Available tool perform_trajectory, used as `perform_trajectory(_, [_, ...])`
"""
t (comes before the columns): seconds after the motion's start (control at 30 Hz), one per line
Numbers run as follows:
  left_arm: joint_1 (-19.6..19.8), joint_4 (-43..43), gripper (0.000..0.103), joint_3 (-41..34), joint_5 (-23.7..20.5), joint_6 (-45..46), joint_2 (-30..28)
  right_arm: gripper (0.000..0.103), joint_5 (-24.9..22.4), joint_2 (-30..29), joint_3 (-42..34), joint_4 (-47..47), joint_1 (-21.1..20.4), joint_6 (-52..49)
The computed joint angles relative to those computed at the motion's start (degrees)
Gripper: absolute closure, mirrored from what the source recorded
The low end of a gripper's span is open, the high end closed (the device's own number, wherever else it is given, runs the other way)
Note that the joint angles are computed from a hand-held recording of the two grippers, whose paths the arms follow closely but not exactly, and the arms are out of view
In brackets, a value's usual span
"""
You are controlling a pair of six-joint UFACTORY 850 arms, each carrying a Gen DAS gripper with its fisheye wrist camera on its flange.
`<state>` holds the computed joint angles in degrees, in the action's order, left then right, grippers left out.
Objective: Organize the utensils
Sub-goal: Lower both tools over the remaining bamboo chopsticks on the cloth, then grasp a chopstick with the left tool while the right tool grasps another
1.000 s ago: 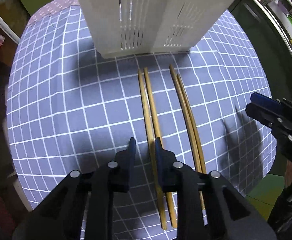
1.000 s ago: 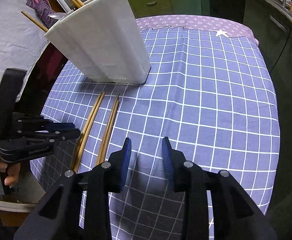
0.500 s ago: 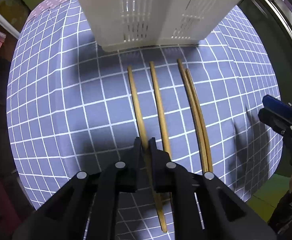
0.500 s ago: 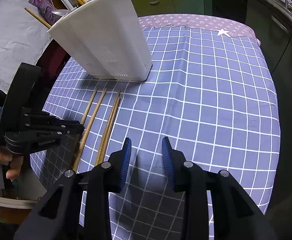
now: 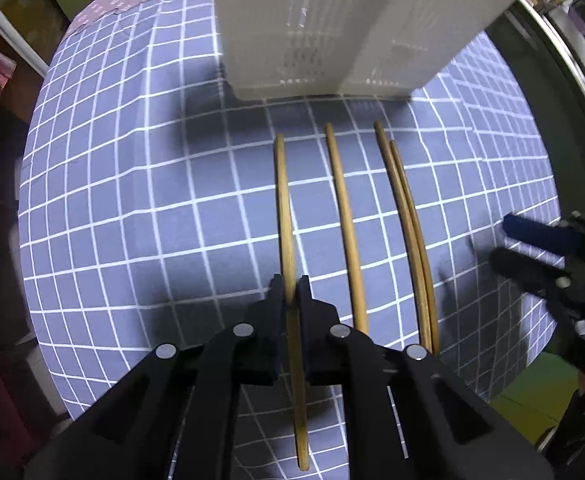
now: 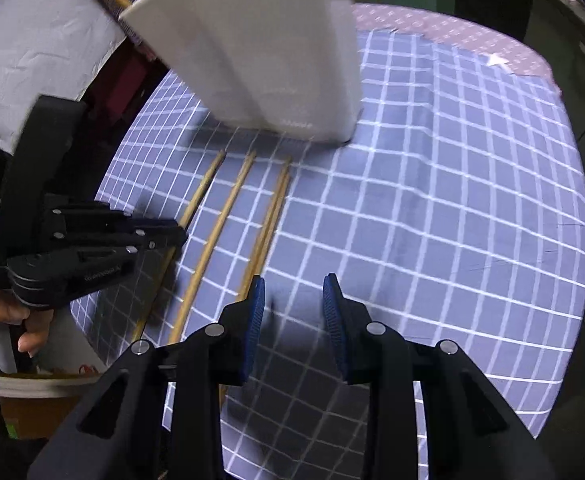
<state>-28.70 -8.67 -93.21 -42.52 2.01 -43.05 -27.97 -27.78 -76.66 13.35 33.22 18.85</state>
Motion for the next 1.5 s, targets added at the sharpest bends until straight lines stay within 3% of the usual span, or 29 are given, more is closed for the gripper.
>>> perform_trajectory(0.2, [1.2, -2.42, 0.096, 6.74, 7.77, 3.67, 5.7, 0.085, -3.14, -4.56, -4.72, 0.96, 0.75, -0.29])
perform_trajectory(0.47, [2.26, -6.33, 0.096, 16.2, 17.38, 9.43, 14.15, 0.085, -6.09, -8.17, -9.31, 0.12, 1.51, 1.11])
perform_trajectory(0.57, [1.13, -4.76, 0.096, 16.72, 19.57, 7.99, 14.32, 0.085, -7.21, -8.81, -10.11, -1.81, 1.74, 2.95])
perform_trajectory(1.03, [1.55, -11.49, 0.096, 18.83, 20.49, 14.66, 15.68, 0.085, -11.47, -11.38, -13.78, -9.55, 2.74, 11.27])
perform_trajectory(1.5, [1.75, -13.19, 0.096, 19.24, 20.33, 17.48, 16.25, 0.087, -13.34, -13.42, -16.35, -8.88, 3.49, 12.25])
